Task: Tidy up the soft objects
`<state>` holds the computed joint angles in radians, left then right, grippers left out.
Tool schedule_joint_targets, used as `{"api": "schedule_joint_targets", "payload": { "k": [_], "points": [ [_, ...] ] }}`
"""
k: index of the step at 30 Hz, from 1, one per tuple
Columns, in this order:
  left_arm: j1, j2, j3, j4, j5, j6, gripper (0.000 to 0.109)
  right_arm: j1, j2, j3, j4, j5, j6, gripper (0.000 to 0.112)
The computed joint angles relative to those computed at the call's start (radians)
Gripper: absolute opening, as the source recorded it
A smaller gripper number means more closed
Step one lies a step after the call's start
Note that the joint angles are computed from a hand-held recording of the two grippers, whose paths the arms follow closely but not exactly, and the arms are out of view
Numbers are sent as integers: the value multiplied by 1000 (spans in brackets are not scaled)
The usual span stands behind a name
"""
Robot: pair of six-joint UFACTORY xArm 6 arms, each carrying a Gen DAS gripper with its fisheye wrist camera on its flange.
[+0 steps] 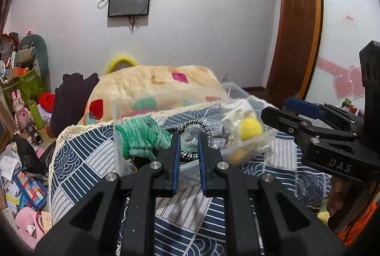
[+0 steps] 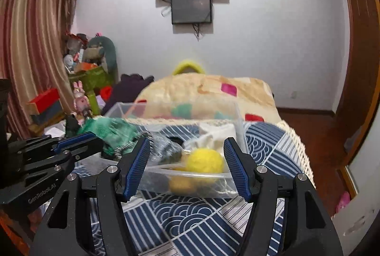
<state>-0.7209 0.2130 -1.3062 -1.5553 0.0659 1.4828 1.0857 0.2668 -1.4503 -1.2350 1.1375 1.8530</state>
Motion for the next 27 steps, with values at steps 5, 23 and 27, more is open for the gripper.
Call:
{"api": "schedule_joint_targets", "payload": {
  "k": [5,23,27],
  "points": [
    [3,-89,45,-205,7,205,15,55,-13,-12,-66,62,4,61],
    [67,-325,213,-964,96,966,86,138,4,-15,-144,152,59,91],
    [74,-339,236,-999,118,990,93,150,17,-19,-154,182,67,99]
  ]
}}
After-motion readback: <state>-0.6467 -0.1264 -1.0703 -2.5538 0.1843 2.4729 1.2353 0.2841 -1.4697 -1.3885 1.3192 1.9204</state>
